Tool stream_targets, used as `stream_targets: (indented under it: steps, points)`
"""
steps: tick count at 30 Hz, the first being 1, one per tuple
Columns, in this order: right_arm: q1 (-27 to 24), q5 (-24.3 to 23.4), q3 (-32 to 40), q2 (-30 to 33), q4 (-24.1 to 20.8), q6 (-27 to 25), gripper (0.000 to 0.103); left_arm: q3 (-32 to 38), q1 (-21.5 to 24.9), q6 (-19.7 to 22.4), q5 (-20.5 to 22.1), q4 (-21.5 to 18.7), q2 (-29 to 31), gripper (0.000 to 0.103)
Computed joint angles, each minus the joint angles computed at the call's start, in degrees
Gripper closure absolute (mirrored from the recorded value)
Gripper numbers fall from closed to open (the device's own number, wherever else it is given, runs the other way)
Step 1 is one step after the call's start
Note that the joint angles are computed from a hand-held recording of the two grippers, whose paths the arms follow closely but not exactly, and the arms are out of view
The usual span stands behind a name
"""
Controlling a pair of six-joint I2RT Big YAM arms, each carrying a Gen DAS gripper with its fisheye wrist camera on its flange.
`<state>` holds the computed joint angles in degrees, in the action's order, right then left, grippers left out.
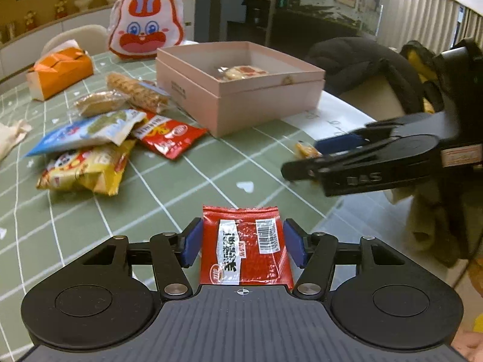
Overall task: Organize snacks
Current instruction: 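Lift both packets over the pink box and release them inside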
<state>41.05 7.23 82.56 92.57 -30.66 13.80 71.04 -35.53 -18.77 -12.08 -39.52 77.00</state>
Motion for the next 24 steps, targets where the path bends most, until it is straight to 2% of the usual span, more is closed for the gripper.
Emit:
stream_targets:
  steps: [2,3,4,5,8,12,16,18,20,22,24]
  points:
    - [0.95,2.72,0.16,0.14,-0.44,-2.39,0.059,-0.62,-0.28,-0.1,0.71,0.19,-0.75,0.041]
    - [1.05,2.7,0.25,0.02,-0.96,-3.5,0.063,-0.87,-0.46,-0.09,1.0,0.36,-1.02,0.042]
    - [1.08,2.49,0.13,-0.33,-1.52,-4.69,0.071,-1.08,-0.62,0.01,1.37,0.55,-1.29,0.042]
    - [1.14,2.59,-0.17,-0.93,-2.13,-5.86,0.073,-1.24,-0.88,0.23,1.79,0.76,-1.58,0.043]
    - [1.17,3.77,-1.58,-3.38,-3.07,-8.27,0.075,-1.51,-1.59,1.17,2.44,1.94,-2.55,0.045]
    - [-0.18,2.73,-3.53,-8.22,-2.36,-8.17,0.075,-0.33,-2.12,2.56,2.09,4.11,-3.97,0.047]
    - [-1.85,2.22,-2.54,-12.12,-0.21,-8.48,0.075,4.85,-1.04,6.6,0.9,6.98,-3.49,0.047]
    - [-2.51,2.35,-0.12,-12.44,0.69,-9.63,0.075,9.65,0.37,9.52,-0.54,9.16,-1.05,0.047]
    - [-3.21,2.66,3.79,-11.25,1.2,-11.22,0.075,15.29,2.35,9.48,-0.49,9.86,2.81,0.047]
    - [-4.17,2.98,9.14,-8.58,-0.12,-11.3,0.075,21.8,4.97,7.17,1.63,8.86,8.13,0.047]
    - [-5.16,3.02,14.1,-5.45,-1.89,-10.7,0.075,29.45,7.66,2.41,5.04,4.19,15.0,0.046]
